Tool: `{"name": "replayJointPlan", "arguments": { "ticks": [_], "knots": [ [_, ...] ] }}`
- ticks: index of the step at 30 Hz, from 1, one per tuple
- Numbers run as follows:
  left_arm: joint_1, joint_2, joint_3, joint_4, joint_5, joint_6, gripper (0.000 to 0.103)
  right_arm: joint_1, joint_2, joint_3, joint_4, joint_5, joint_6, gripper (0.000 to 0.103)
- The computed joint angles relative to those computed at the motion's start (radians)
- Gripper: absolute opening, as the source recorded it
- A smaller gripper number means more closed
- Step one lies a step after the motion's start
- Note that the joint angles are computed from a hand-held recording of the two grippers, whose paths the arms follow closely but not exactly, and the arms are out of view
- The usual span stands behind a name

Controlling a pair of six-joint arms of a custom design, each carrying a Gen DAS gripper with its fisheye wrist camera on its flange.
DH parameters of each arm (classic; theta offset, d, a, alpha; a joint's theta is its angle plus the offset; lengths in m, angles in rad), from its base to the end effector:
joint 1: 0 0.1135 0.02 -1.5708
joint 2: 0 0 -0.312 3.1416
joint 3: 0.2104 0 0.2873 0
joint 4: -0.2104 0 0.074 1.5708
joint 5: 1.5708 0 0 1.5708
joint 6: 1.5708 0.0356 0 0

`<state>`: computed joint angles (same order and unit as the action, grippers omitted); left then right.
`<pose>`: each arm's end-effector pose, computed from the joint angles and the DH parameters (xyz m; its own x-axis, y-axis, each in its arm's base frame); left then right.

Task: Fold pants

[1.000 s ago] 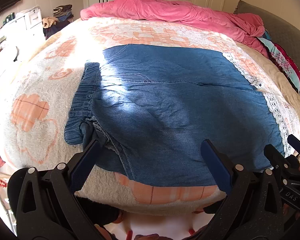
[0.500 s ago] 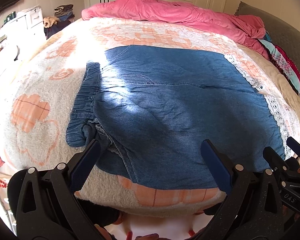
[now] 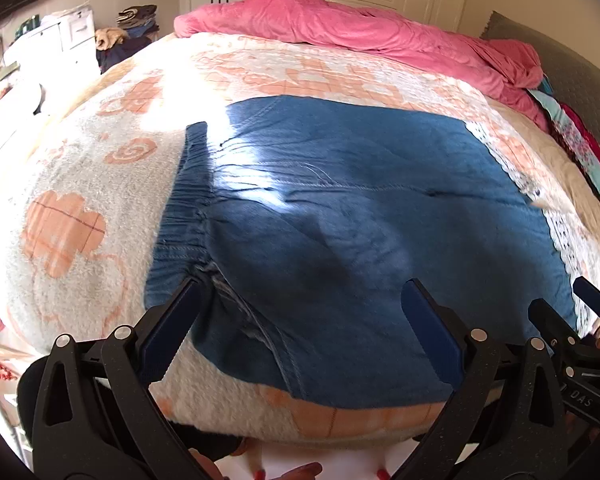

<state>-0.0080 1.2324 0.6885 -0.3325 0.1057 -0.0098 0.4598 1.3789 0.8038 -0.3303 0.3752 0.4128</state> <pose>0.2579 -0.0058 0.2297 -0.7691 -0.0036 -0.6391 0.0679 0.9939 -0.0873 0.2702 0.1192 0.2330 -0.7301 0.0550 -0.6812 0.0903 0.9958 -0.0164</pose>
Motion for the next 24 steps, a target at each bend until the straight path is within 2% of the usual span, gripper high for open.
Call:
{"name": "replayJointPlan", "arguments": {
  "ticks": [14, 24],
  "knots": [
    [0.151, 0.132, 0.116, 0.002, 0.083, 0.031, 0.094, -0.086, 0.18, 0.191, 0.016, -0.158, -0.136, 0.099],
    [0.213, 0.245, 0.226, -0.004, 0.105, 0.048, 0.094, -0.1, 0.317, 0.348, 0.01, -0.19, -0.208, 0.099]
  ]
}}
